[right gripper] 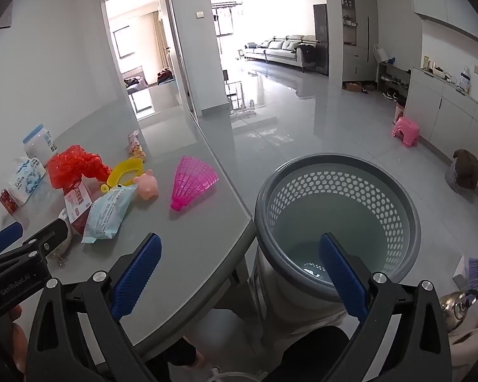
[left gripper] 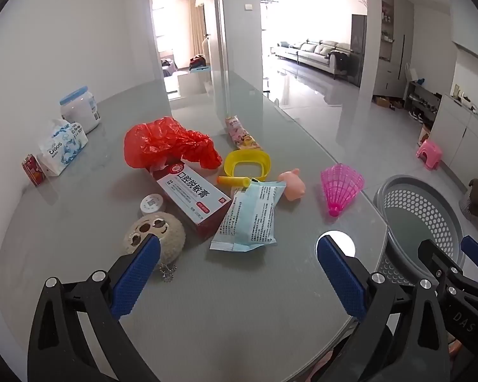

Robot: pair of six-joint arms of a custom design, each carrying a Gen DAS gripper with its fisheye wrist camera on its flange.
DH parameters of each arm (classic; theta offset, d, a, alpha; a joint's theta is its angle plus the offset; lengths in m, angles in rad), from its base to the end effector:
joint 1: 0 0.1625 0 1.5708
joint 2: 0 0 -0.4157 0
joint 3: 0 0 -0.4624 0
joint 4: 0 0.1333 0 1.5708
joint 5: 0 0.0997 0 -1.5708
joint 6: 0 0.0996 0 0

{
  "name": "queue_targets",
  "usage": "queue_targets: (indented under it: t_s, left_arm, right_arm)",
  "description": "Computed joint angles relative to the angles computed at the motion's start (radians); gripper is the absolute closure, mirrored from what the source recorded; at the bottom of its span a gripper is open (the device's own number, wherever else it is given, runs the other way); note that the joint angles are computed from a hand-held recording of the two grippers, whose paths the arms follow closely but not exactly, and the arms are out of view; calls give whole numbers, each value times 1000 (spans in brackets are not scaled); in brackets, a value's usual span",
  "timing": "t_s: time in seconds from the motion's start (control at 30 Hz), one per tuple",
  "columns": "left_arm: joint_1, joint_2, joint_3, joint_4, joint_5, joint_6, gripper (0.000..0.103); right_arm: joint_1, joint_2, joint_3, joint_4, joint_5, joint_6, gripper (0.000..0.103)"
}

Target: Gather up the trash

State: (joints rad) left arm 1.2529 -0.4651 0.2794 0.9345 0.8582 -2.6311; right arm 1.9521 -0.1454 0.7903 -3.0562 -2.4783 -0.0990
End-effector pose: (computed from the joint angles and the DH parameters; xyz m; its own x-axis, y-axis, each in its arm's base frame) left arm -0.0657 -0.8346 0.3100 -0.6538 0.1254 -0.7462 0.6100 0.6709 -0.4216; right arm 0.3832 -0.8085 -0.0219 -0.7615 0.2530 0.5967 -0.3251 0.6474 -0.6894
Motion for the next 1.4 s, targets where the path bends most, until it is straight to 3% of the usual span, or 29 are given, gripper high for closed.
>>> queue_targets:
  t_s: [0.3, 0.33, 1.4]
  left_arm:
    - [0, 23, -37, 18, -2, -8, 6]
    - [0, 1, 4, -6, 3, -4, 6]
    - [-2, -19, 33, -18, 9, -5, 6]
  right_arm:
    - [5, -6, 13, -15, -2, -10, 8]
    - [6, -5, 10, -13, -4, -11, 8]
    - [16, 14, -20, -6, -6, -25, 8]
